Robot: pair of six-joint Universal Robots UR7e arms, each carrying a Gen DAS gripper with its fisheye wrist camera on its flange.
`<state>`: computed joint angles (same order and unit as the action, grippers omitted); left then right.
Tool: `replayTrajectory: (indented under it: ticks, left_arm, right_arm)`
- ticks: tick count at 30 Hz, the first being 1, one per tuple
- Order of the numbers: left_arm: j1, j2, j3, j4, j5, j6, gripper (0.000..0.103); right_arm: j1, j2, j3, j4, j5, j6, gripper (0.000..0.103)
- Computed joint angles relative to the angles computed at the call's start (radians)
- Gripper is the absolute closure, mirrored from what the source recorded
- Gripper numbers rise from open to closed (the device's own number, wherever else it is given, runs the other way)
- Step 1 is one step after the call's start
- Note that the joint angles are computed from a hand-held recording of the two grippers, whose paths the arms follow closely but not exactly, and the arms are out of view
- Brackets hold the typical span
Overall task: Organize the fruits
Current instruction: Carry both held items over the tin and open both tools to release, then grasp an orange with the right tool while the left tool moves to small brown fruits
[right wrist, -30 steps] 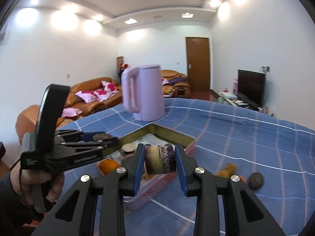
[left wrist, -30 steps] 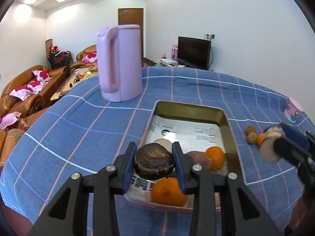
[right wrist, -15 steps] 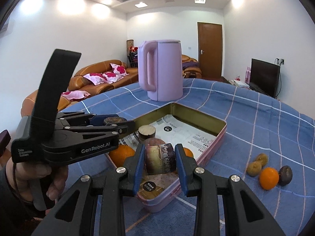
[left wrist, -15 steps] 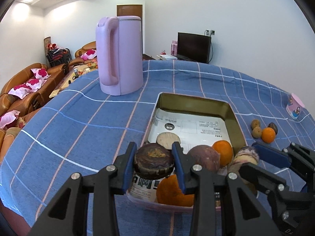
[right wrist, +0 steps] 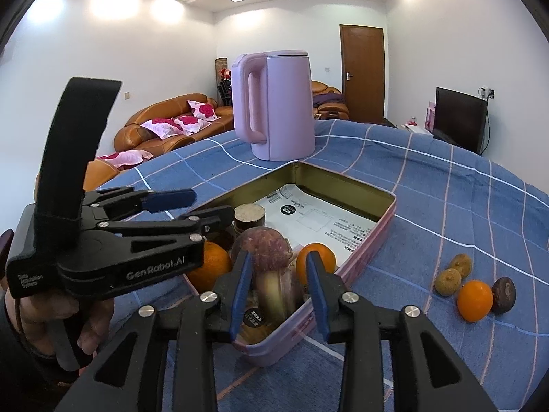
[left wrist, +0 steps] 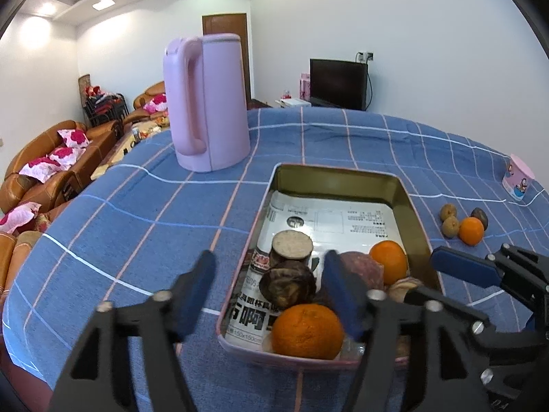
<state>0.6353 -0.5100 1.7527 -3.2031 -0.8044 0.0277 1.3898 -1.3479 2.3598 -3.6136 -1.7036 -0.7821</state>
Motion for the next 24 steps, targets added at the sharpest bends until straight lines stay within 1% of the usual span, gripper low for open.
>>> replayTrajectory:
  ticks: [1, 2, 7, 10, 13, 16, 19, 24]
  left_arm:
    - [-0.002, -0.001, 0.002, -0.009, -0.001, 0.006, 0.029]
    - [-0.005, -0.002, 0.005, -0.017, -0.003, 0.011, 0.028]
    - [-0.010, -0.009, 0.010, -0.032, 0.002, 0.003, 0.027]
    - [-0.017, -0.010, 0.014, -0.041, 0.003, -0.009, 0.021]
    - [-0.030, -0.002, 0.012, -0.041, -0.002, -0.007, 0.021]
    - [-0.049, 0.010, 0.004, -0.027, -0.027, -0.006, 0.021]
    - [-0.069, 0.031, -0.014, -0.006, -0.051, -0.005, 0.021]
    - [-0.101, 0.071, -0.055, 0.048, -0.090, -0.013, 0.021]
  right_arm:
    - [-0.001, -0.002, 0.002, -0.003, 0.001, 0.001, 0.058]
    - [-0.002, -0.003, 0.004, -0.006, 0.003, 0.003, 0.056]
    - [-0.018, -0.023, 0.022, -0.023, 0.018, 0.011, 0.056]
    - [-0.034, -0.045, 0.035, -0.029, 0.021, 0.013, 0.056]
    - [-0.067, -0.089, 0.059, -0.041, 0.028, 0.009, 0.056]
    - [-0.119, -0.155, 0.091, -0.059, 0.034, 0.010, 0.056]
    - [-0.170, -0.216, 0.107, -0.062, 0.032, 0.027, 0.056]
    - [-0.254, -0.304, 0.122, -0.048, 0.061, 0.061, 0.055]
